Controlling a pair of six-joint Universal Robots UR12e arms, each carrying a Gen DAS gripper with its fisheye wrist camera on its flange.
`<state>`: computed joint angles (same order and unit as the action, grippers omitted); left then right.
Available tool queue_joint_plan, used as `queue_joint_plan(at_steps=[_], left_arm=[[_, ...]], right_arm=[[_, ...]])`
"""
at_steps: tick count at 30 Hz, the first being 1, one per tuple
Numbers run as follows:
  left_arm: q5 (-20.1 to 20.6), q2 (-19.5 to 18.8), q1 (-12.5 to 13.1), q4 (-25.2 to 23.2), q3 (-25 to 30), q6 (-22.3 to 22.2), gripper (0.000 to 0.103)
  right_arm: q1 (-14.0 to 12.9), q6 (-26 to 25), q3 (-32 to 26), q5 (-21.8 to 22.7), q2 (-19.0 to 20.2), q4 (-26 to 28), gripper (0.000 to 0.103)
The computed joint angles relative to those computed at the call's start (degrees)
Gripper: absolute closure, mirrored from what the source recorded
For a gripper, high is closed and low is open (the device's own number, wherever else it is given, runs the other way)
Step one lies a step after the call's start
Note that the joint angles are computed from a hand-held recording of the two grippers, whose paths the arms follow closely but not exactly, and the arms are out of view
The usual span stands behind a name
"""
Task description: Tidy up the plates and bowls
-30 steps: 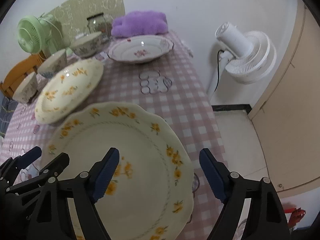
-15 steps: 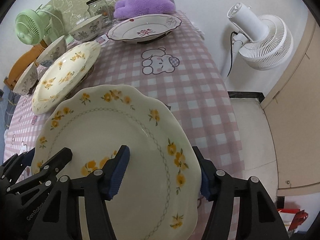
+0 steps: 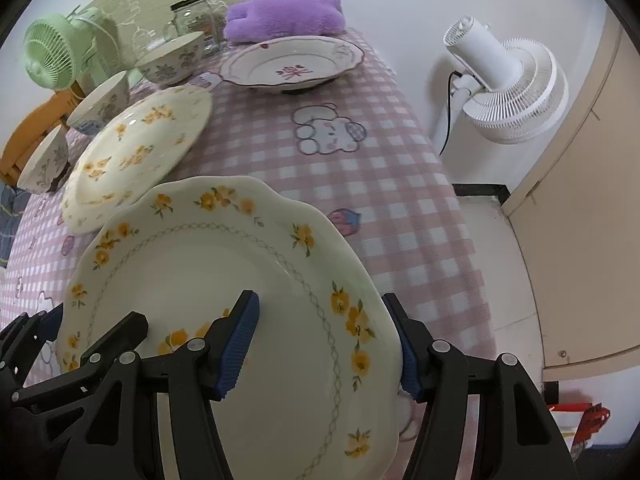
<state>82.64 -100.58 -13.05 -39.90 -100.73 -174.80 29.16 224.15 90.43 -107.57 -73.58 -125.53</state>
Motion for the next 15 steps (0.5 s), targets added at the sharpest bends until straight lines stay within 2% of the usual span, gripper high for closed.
queue_joint_plan(at_steps=[10, 15], left_arm=[[-3.58, 2.69, 5.85, -0.42, -1.41, 5.44, 0.036], [-4.93, 3.06, 8.54, -0.61, -1.56, 7.67, 0.036]], right_arm=[[4.28, 3.83, -8.19, -3.03, 4.46, 4.06, 0.038], [5.66, 5.78, -12.73, -3.12, 7.38, 5.69, 0.038]])
